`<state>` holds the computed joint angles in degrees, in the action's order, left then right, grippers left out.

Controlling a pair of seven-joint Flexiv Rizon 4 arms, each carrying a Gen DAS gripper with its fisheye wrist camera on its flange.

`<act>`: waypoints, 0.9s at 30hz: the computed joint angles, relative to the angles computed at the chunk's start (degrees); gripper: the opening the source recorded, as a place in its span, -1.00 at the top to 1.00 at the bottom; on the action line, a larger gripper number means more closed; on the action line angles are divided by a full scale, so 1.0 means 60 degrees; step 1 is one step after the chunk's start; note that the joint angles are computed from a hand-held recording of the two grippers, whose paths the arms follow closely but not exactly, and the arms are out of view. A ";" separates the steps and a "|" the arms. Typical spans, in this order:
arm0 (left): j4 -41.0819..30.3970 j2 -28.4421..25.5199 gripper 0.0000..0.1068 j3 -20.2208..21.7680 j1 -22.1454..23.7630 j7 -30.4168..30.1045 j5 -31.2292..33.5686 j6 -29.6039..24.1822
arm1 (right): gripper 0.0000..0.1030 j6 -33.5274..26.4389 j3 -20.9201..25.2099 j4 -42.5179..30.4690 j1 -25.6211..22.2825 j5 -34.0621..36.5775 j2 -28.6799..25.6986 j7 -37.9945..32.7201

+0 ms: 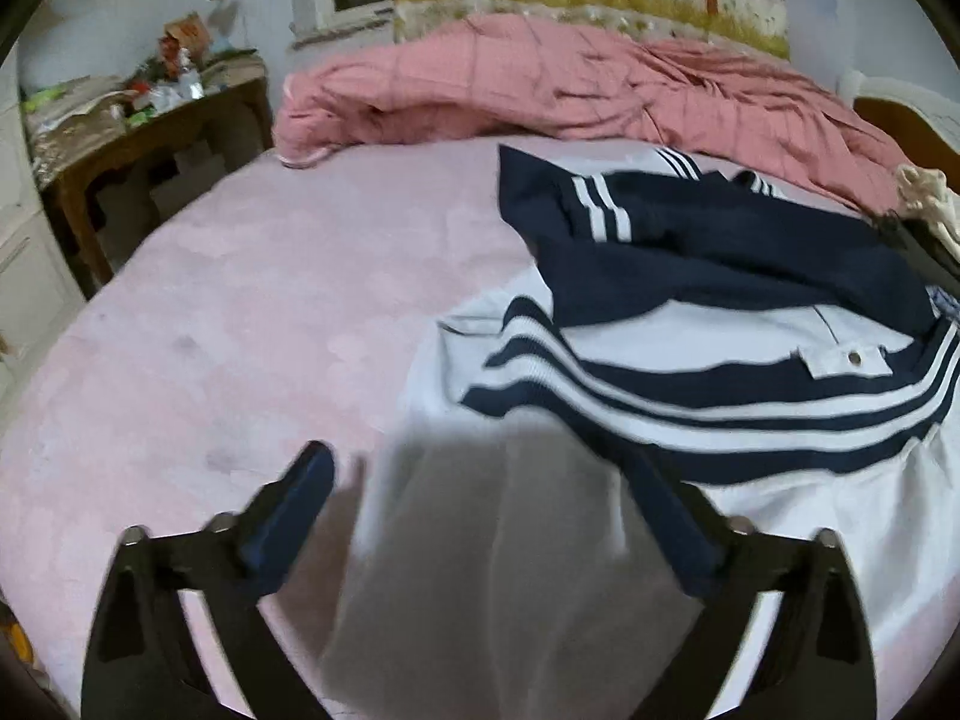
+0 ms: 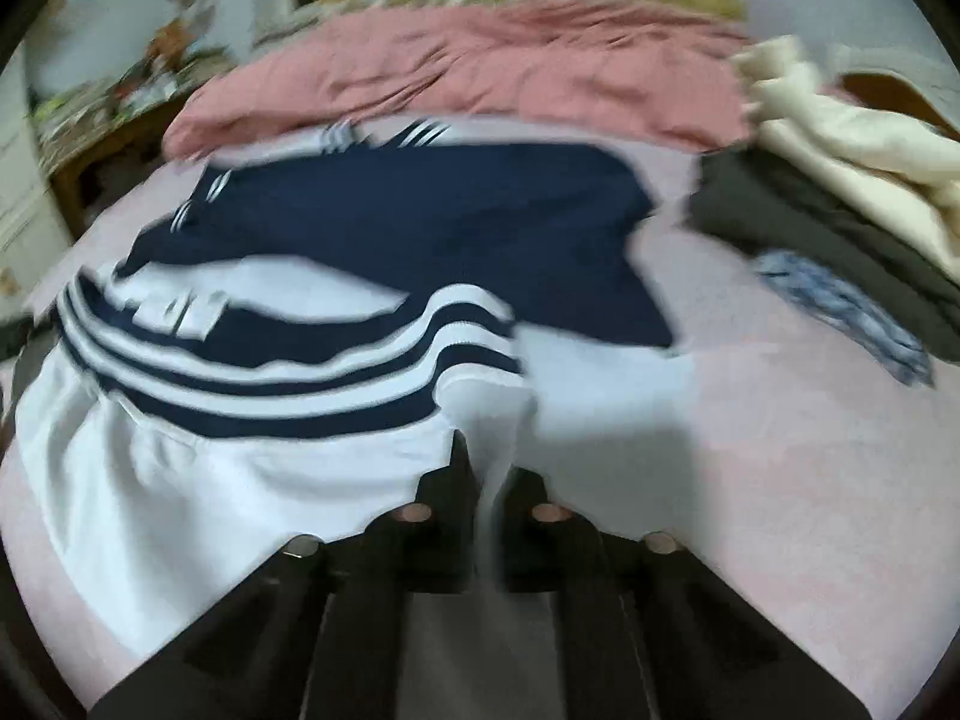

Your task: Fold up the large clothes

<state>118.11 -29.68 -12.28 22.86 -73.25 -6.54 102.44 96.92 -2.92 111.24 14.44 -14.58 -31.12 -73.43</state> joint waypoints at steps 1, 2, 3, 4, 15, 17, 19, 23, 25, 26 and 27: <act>0.0045 -0.0005 -0.41 -0.0402 0.0350 0.0093 0.0132 -0.0055 | 0.92 0.0414 -0.0188 0.0210 0.0110 0.0120 0.0081 0.0245; 0.0104 -0.0013 -0.28 -0.0862 0.0756 0.0184 0.0264 -0.0057 | 0.93 0.0762 -0.0407 0.0444 0.0305 0.0465 0.0201 0.0307; 0.0130 -0.0029 -0.26 -0.1053 0.0900 0.0223 0.0337 0.0006 | 0.93 0.1038 -0.0913 0.0693 0.0767 0.0818 0.0327 0.0337; 0.0155 -0.0035 -0.25 -0.1018 0.0836 0.0233 0.0398 0.0153 | 0.93 0.1140 -0.1107 0.0855 0.0962 0.1190 0.0433 0.0131; 0.0186 -0.0285 0.84 -0.1827 0.1705 -0.0763 0.2032 0.2166 | 0.89 0.1036 -0.1539 0.0631 0.0981 0.0164 0.0150 0.1382; 0.0383 -0.0271 0.84 -0.2036 0.1818 -0.0648 0.1838 0.3098 | 0.91 0.2341 -0.2861 0.1272 0.1423 -0.1849 0.0301 0.3620; -0.0039 -0.0219 0.84 -0.1238 0.1107 -0.0914 0.1735 0.2521 | 0.95 0.2630 -0.4343 0.1552 0.2628 -0.1826 0.0341 0.3956; -0.0879 -0.0587 0.82 0.0559 -0.0750 -0.0151 0.0381 0.0808 | 0.98 0.0745 -0.5673 0.0714 0.4563 0.2575 -0.0329 0.0710; -0.1019 -0.0643 0.75 0.0627 -0.0818 0.0001 0.0320 0.0272 | 0.98 -0.0291 -0.4903 0.0144 0.4098 0.3873 -0.0293 -0.0336; -0.0974 -0.0624 0.73 0.0542 -0.0741 0.0006 0.0322 0.0380 | 0.98 -0.0214 -0.4176 0.0081 0.3465 0.3897 -0.0194 -0.0586; -0.0919 -0.0614 0.66 0.0406 -0.0618 0.0011 0.0372 0.0503 | 0.98 0.0139 -0.3761 0.0285 0.3042 0.3299 -0.0140 -0.0216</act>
<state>112.59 -33.37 -9.84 19.15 -73.19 -4.31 105.46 97.76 -25.48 112.95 32.69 5.21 -31.96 -74.72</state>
